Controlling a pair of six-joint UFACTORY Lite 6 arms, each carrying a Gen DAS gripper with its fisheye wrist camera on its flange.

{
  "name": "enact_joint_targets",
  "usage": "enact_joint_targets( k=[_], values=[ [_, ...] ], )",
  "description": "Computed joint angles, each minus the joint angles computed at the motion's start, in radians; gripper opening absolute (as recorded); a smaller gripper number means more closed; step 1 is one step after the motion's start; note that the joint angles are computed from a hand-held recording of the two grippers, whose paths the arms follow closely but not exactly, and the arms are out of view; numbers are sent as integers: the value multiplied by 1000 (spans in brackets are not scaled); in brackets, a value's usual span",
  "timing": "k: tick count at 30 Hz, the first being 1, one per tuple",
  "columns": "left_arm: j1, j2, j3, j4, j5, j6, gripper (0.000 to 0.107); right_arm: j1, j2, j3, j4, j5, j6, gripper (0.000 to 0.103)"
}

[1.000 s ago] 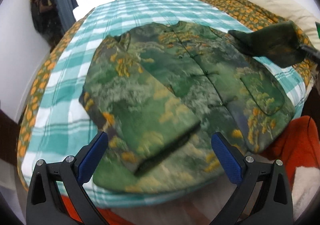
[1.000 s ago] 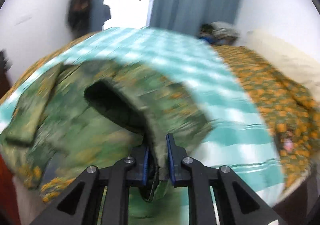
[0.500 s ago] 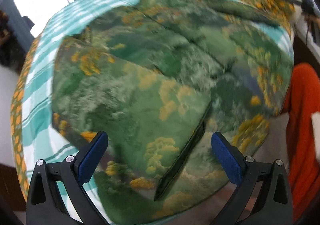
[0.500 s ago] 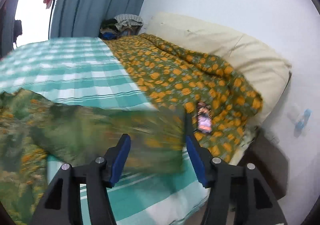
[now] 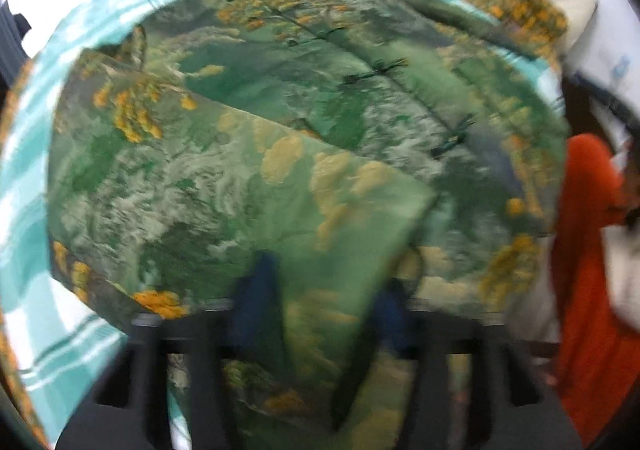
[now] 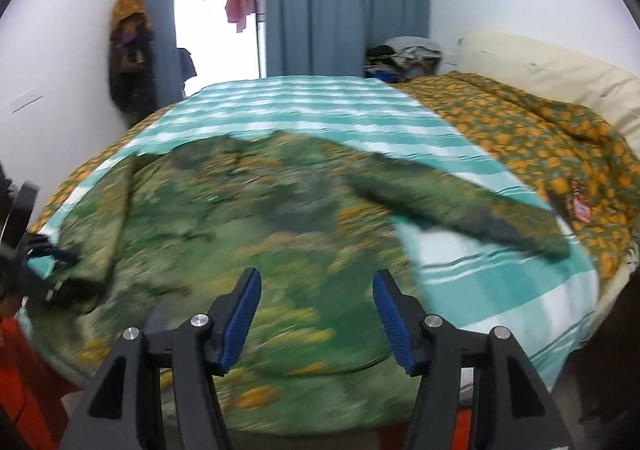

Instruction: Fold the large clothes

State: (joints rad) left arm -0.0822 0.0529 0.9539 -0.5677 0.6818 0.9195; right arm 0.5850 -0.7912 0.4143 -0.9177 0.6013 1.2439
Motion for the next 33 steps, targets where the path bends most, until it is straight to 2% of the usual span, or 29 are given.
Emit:
enact_joint_targets(
  k=[1,2,5,9,13,17,24,28,30,33],
  values=[
    [6,1,8,-8,14,2,11,62,24,8,-33,42,50,59],
    [11,-15,4,-15,19,2,9,81,33,9,-59,48,58,59],
    [46,-77,-1,-58,47,15,7,216,82,45,-118,156,135,59],
    [165,-162,50,-111,105,22,7,281,80,53,-138,212,195,59],
    [386,-146,201,-167,174,33,7,287,103,43,-153,202,217,59],
    [616,-22,391,-183,199,-11,7,310,109,39,-154,206,240,59],
    [871,251,618,-129,118,-152,7,312,122,36,-155,189,246,59],
    [916,299,570,-93,16,-198,17,289,124,36,-135,172,230,59],
    [920,304,533,-83,-35,-207,18,284,124,35,-132,177,232,59],
    [953,315,512,-94,-50,-208,31,249,128,34,-107,160,215,59]
  ],
)
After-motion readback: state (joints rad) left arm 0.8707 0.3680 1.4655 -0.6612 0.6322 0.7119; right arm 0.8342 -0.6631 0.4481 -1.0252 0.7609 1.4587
